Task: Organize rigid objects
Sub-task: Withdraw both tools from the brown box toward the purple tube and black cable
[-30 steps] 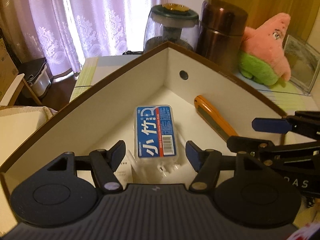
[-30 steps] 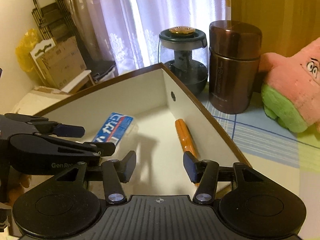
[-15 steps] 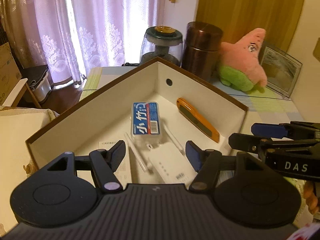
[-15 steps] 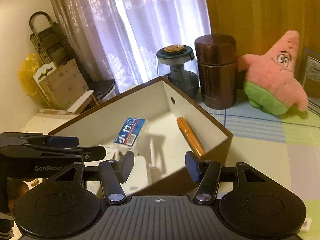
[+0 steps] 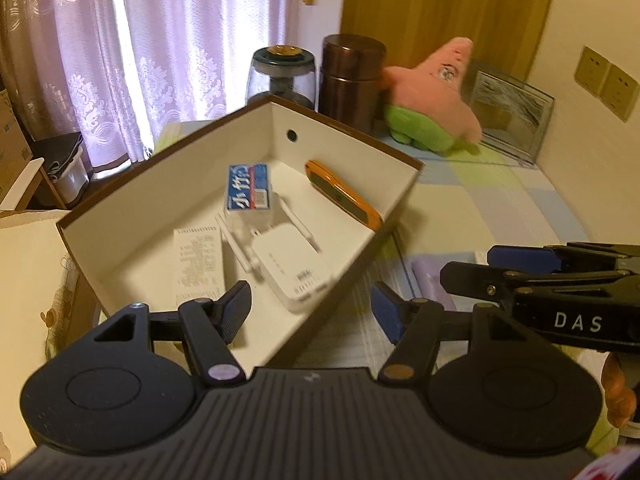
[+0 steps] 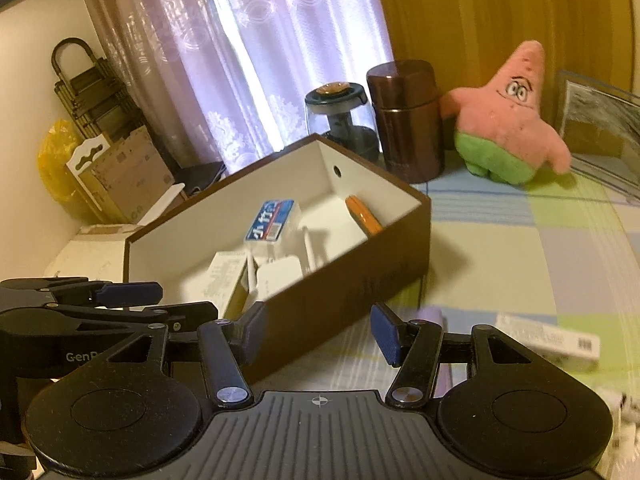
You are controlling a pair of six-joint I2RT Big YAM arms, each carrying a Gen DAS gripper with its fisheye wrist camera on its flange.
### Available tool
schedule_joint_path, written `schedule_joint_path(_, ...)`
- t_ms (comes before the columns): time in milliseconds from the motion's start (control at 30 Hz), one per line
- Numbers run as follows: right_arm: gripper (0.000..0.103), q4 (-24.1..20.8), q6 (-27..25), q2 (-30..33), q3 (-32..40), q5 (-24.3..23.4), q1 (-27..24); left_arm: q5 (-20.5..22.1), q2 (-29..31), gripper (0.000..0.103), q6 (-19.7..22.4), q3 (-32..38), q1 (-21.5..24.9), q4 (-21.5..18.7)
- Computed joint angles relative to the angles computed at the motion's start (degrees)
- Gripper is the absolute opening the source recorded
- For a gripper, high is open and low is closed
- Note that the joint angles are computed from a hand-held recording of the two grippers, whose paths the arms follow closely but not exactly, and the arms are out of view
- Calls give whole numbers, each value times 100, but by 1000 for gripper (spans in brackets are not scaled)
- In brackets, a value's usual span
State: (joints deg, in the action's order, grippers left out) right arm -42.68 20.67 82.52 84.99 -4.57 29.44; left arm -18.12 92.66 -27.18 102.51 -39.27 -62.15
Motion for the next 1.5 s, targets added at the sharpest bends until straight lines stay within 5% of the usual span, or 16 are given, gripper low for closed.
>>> schedule_joint_path(633, 54, -220, 371, -1168, -1290, 268, 9, -69, -150, 62, -303, -403, -802, -281)
schedule_joint_path(1500, 54, -325, 289, -1810, -2103, 240, -537, 113, 681, 62, -311, 328, -1207, -666)
